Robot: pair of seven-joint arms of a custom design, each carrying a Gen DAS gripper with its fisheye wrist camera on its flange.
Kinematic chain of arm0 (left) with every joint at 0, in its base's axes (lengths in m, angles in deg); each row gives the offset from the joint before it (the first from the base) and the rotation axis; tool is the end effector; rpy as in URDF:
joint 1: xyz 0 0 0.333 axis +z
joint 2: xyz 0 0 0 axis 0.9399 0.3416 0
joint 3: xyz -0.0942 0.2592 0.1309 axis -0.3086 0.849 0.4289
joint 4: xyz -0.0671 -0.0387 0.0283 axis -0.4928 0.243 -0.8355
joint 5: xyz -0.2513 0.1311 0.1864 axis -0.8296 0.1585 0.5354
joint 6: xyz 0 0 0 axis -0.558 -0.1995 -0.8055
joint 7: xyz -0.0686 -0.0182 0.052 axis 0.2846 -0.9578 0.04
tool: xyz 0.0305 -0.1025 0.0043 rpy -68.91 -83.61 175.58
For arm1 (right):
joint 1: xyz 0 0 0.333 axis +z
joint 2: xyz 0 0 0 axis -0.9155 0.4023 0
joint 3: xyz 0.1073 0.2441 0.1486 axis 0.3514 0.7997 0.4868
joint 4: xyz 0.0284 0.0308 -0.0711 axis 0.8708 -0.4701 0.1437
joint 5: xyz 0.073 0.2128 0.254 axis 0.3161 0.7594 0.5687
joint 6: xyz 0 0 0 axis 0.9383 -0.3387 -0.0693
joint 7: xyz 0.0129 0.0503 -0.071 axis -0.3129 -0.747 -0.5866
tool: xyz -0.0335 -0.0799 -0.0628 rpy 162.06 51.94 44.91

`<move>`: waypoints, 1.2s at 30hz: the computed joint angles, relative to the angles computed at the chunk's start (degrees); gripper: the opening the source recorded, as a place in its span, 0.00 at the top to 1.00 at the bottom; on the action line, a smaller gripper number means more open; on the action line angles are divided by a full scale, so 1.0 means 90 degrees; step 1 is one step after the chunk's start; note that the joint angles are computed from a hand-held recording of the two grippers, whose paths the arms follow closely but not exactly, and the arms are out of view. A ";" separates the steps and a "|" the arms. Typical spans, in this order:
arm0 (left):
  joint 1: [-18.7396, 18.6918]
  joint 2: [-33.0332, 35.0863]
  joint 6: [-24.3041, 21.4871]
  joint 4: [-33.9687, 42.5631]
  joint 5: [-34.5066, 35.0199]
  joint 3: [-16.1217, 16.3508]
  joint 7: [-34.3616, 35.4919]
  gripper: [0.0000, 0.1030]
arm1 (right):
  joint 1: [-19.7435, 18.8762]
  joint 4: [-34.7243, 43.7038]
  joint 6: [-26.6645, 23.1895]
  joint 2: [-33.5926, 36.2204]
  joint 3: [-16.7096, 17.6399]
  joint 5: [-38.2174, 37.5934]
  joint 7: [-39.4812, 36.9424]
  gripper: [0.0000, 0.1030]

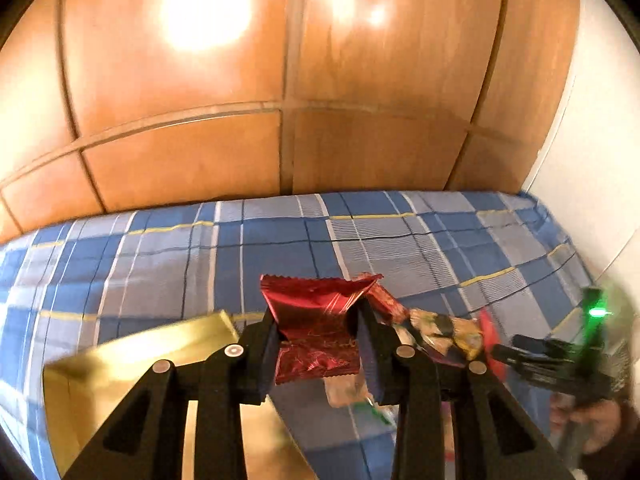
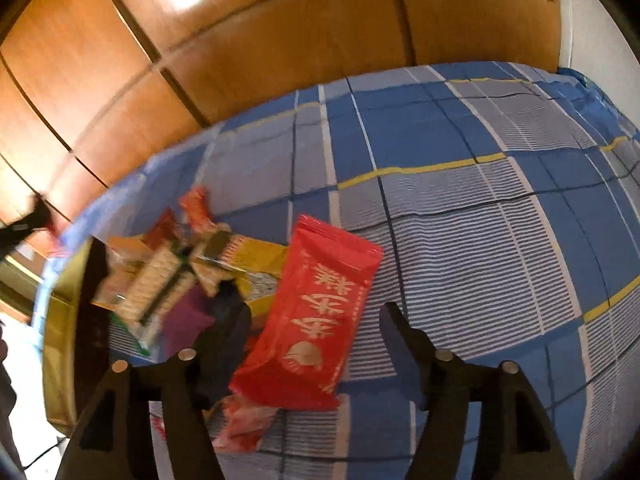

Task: Organize snacks
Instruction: 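Grasp the small red wrapper with left tool while right tool reaches for red packet, then drop red wrapper into gold tray with left tool while right tool grasps long red packet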

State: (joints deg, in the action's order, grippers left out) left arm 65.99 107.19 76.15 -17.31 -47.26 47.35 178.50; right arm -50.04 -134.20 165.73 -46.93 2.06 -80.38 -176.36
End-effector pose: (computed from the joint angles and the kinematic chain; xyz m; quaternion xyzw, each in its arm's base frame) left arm 0.7008 -0.2151 0.4351 -0.3774 0.8445 -0.3701 0.0860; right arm 0.5000 0.1357 0.3147 -0.3955 0.8687 -0.1889 0.2307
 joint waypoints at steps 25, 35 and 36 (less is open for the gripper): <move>0.1026 -0.1482 0.1082 -0.3735 -0.0987 0.0193 -0.0822 0.65 | 0.0349 0.0176 -0.0829 0.0318 0.0005 0.0979 -0.2114 0.59; 0.0756 -0.1823 0.2193 -0.4623 -0.0618 0.0354 -0.1137 0.57 | 0.0376 0.0255 -0.1061 0.0342 0.0075 0.0889 -0.2060 0.59; 0.0794 -0.1892 0.2405 -0.4760 -0.0629 0.0291 -0.1136 0.57 | 0.0380 0.0246 -0.1056 0.0337 0.0072 0.0853 -0.2010 0.59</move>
